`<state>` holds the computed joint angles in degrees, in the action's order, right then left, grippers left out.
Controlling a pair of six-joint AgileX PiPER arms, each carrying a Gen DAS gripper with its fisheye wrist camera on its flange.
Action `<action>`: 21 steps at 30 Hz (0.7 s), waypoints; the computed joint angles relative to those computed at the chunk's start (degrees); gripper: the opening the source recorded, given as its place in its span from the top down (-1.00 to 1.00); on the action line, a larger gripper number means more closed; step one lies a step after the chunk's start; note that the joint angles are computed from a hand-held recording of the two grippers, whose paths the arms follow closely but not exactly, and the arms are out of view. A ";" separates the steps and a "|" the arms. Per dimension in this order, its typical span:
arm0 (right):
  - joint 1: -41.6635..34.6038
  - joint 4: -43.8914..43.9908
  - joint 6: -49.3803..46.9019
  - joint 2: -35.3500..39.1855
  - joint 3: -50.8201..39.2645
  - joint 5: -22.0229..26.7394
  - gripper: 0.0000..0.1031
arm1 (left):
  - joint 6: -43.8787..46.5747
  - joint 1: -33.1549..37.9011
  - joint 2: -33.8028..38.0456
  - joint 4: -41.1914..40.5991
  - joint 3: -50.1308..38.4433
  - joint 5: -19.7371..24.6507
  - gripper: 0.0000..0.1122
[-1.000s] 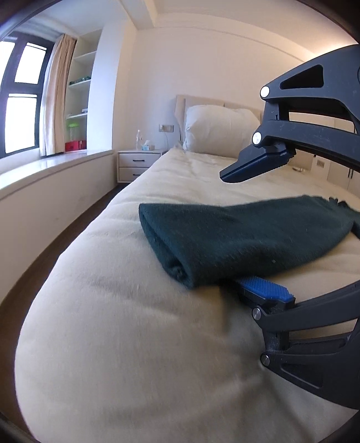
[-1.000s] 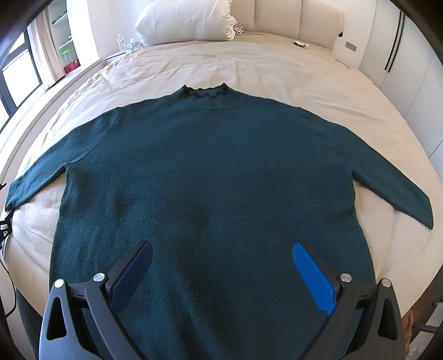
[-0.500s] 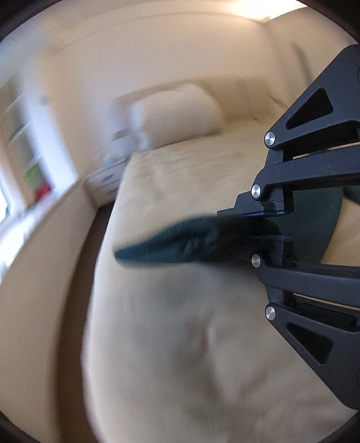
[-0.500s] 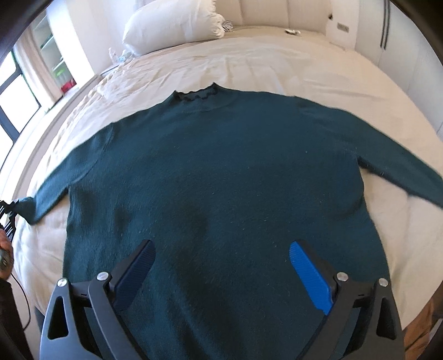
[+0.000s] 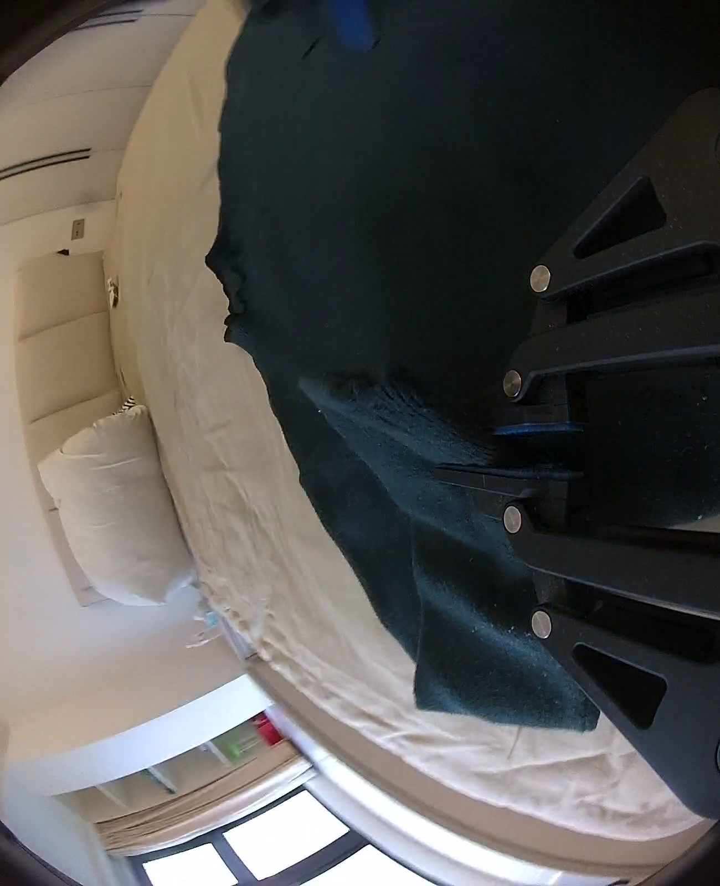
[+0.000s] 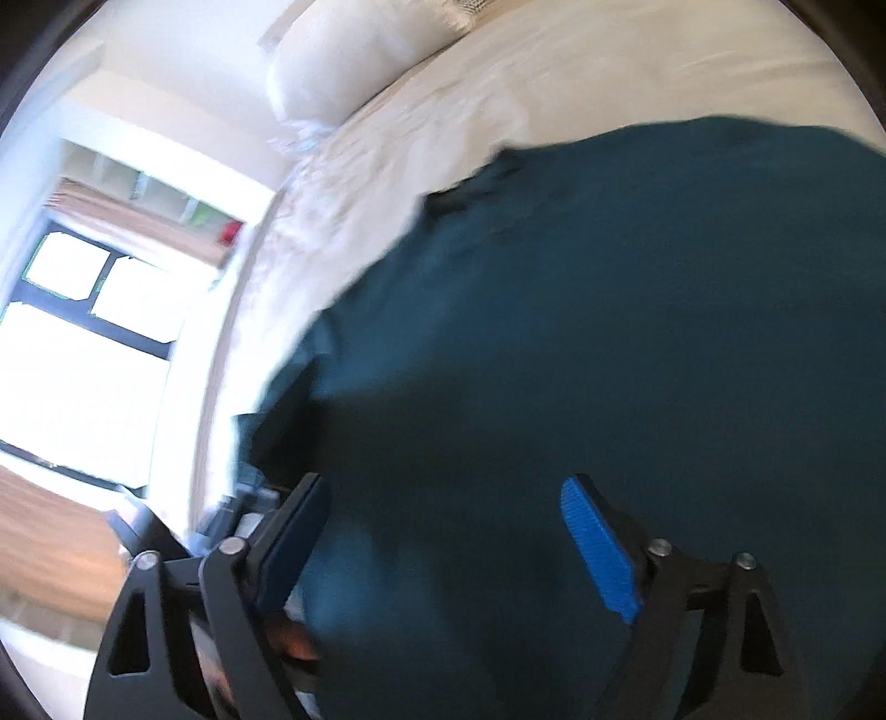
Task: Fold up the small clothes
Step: 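Fold the held sleeve across the sweater body toward the right gripper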
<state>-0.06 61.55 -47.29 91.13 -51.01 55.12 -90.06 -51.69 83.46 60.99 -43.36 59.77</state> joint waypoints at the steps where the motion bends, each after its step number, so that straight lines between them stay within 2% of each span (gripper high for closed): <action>1: 1.52 1.61 -0.24 2.39 -2.08 1.46 -0.61 | -1.03 -0.87 0.66 0.84 0.01 1.28 0.87; 3: 4.88 4.93 0.32 8.28 -7.24 5.42 -0.61 | -2.90 -6.16 2.53 -0.47 -1.41 5.46 0.87; 7: 10.98 8.14 5.11 16.78 -17.11 8.77 -0.60 | -2.77 -8.27 4.85 -0.74 -2.70 7.36 0.87; 8: 12.00 9.00 5.84 18.70 -19.48 10.07 -0.60 | -2.53 -10.29 6.19 -1.85 -4.59 9.22 0.87; 13: 17.84 6.30 13.88 26.17 -31.01 11.45 -0.47 | -1.48 -10.43 7.06 -1.58 -5.48 9.79 0.87; 15: 20.37 4.06 16.09 28.77 -34.96 11.68 -0.26 | -2.06 -10.22 6.64 -1.74 -4.89 9.01 0.87; 16: 21.03 3.21 15.96 30.16 -36.19 11.79 0.00 | -2.08 -10.01 6.48 -1.97 -4.77 8.69 0.86; 17: 21.84 2.52 16.22 30.99 -37.40 11.99 0.44 | -1.96 -9.68 6.25 -2.11 -4.60 8.27 0.86; 18: 22.52 1.65 16.22 31.75 -38.52 12.35 0.63 | -1.95 -9.49 5.99 -2.21 -4.38 7.83 0.85; 19: 22.97 0.84 16.31 31.99 -38.89 11.93 0.77 | -1.43 -8.83 5.38 -2.70 -4.05 6.57 0.83; 21: 23.38 0.20 14.45 31.23 -36.45 9.04 0.82 | 0.07 -7.53 3.43 -4.15 -3.52 4.14 0.81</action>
<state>23.32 61.75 -32.84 122.36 -87.45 64.16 -89.99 -59.22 86.89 56.85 -46.88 63.91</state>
